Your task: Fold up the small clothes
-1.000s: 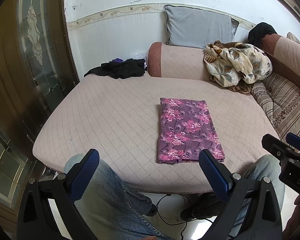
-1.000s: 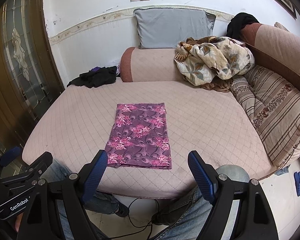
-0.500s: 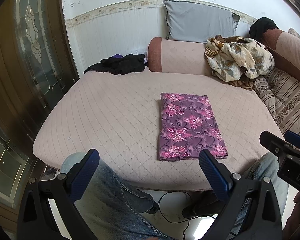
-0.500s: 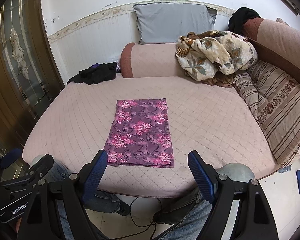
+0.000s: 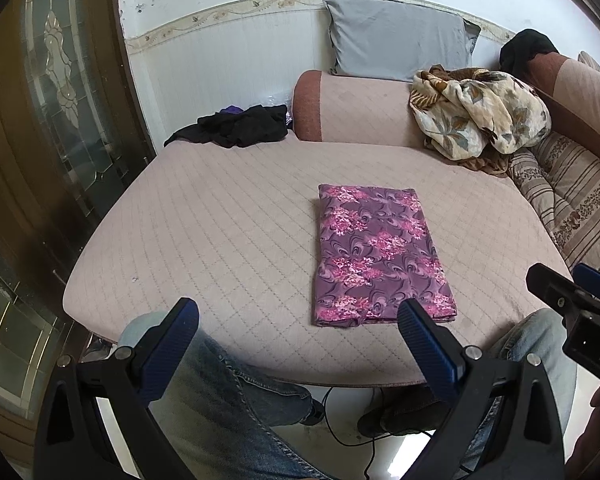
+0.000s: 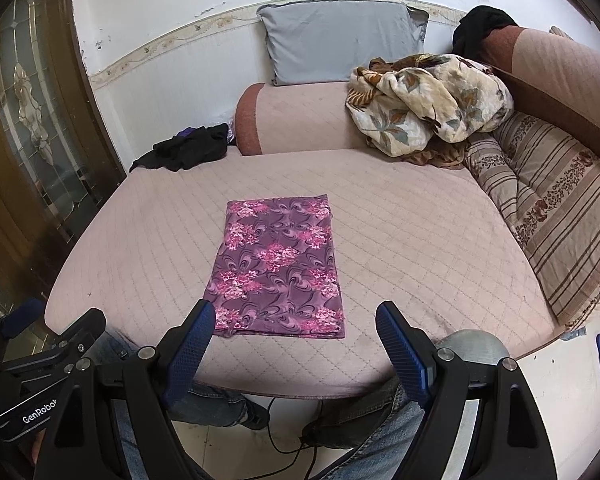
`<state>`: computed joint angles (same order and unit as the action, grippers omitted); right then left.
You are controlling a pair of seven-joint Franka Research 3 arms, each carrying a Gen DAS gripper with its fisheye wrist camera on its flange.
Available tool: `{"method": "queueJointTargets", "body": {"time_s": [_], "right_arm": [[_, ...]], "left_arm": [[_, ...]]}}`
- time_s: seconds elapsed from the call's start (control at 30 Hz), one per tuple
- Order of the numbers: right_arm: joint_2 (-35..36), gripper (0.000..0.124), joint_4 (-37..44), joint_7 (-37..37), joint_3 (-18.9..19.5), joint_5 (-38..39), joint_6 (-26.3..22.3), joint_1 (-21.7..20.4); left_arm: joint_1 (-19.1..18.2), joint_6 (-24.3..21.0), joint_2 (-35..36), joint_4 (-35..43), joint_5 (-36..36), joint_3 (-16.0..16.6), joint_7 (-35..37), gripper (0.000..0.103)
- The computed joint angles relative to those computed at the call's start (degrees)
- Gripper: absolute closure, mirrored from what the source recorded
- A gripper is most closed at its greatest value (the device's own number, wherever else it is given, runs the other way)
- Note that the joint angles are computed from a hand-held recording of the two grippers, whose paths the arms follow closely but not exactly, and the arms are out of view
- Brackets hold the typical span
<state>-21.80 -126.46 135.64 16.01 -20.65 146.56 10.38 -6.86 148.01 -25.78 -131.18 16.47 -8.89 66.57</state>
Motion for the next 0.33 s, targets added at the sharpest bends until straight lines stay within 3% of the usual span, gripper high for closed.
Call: {"method": "queueJointTargets", "body": {"time_s": [0.33], "right_arm": [[3.5, 0.038, 1.7, -1.3, -1.2, 0.4, 0.6, 0.7]], "left_arm": [[1.4, 1.0, 2.5, 0.5, 1.6, -0.6, -2.0, 0.004]]}}
